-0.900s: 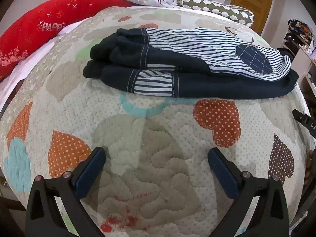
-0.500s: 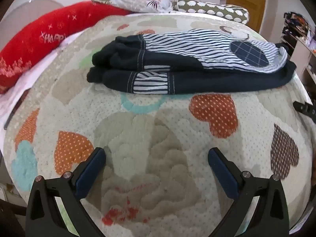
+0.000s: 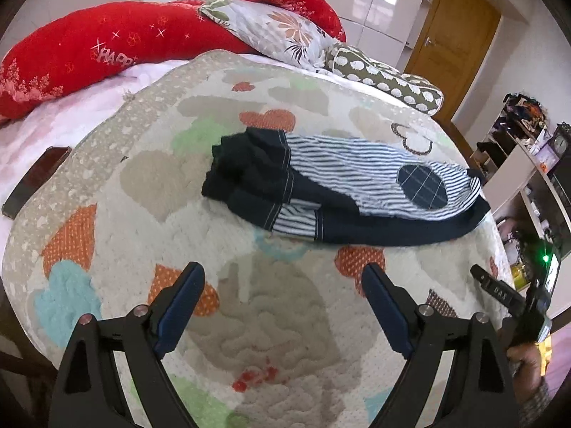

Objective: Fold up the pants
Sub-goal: 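Move both grippers toward the stack of striped navy pants, then grasp the striped navy pants with the left gripper while the right gripper grasps another edge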

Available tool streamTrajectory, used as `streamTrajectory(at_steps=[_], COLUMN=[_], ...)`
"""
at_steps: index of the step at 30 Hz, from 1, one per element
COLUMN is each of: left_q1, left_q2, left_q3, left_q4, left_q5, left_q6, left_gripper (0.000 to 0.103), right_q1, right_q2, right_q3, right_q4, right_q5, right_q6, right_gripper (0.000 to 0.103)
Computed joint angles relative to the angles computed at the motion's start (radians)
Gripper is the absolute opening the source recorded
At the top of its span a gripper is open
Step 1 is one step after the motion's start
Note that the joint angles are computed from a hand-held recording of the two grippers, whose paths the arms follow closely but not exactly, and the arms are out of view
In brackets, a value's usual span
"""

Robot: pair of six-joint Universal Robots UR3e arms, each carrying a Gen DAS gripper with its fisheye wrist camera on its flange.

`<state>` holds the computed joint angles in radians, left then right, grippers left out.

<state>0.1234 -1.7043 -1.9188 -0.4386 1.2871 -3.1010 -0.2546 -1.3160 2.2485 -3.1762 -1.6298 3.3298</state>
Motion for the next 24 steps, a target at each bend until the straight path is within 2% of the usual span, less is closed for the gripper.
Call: streamTrajectory(at_steps=[2, 4, 5, 6, 7, 11, 13, 15, 16, 18, 21, 22, 23, 24], left_q1=[-0.004, 0.016, 0.03, 0.045, 0.058, 0.081, 0.082, 0.074, 0.071, 0.062, 0.035, 0.033, 0.019, 0.004], left_q2=[-0.02, -0.044, -0.071, -0.095, -0.132, -0.295, -0.353, -0.404, -0.429, -0.491, -0.581, -0.596, -0.614, -0.624], left_q3=[0.038, 0.096, 0.139, 0.172, 0.222, 0.419, 0.496, 0.571, 0.611, 0.715, 0.864, 0.886, 0.917, 0.942], left_q4=[-0.032, -0.111, -0.16, -0.199, -0.247, -0.393, -0.424, -0.442, -0.461, -0.531, -0.626, -0.636, -0.635, -0.637], left_q5=[-0.009, -0.058, -0.098, -0.139, -0.176, -0.295, -0.316, -0.302, -0.301, -0.302, -0.266, -0.259, -0.229, -0.182], left_q6=[0.006, 0.027, 0.032, 0.034, 0.033, -0.015, -0.038, -0.06, -0.058, -0.048, -0.045, -0.048, -0.063, -0.078], left_gripper=[0.089, 0.089, 0.089, 0.089, 0.088, 0.072, 0.071, 0.07, 0.07, 0.07, 0.07, 0.065, 0.049, 0.036], right_q1=[-0.013, -0.029, -0.039, -0.056, -0.082, -0.135, -0.137, -0.123, -0.108, -0.076, -0.072, -0.071, -0.07, -0.07], right_q2=[-0.018, -0.053, -0.082, -0.114, -0.161, -0.214, -0.155, -0.071, -0.022, 0.069, 0.157, 0.187, 0.207, 0.221], right_q3=[0.021, 0.04, 0.045, 0.048, 0.047, -0.078, -0.211, -0.33, -0.387, -0.503, -0.609, -0.654, -0.682, -0.698], right_q4=[-0.015, -0.013, 0.006, 0.025, 0.056, 0.221, 0.329, 0.398, 0.417, 0.45, 0.515, 0.547, 0.569, 0.581], right_q5=[0.021, 0.042, 0.059, 0.092, 0.146, 0.311, 0.378, 0.399, 0.386, 0.338, 0.345, 0.343, 0.343, 0.344], right_q6=[-0.01, -0.027, -0.042, -0.062, -0.094, -0.159, -0.148, -0.13, -0.122, -0.096, -0.056, -0.036, -0.02, -0.011], right_gripper=[0.102, 0.094, 0.087, 0.081, 0.08, 0.08, 0.078, 0.063, 0.06, 0.058, 0.058, 0.058, 0.058, 0.058])
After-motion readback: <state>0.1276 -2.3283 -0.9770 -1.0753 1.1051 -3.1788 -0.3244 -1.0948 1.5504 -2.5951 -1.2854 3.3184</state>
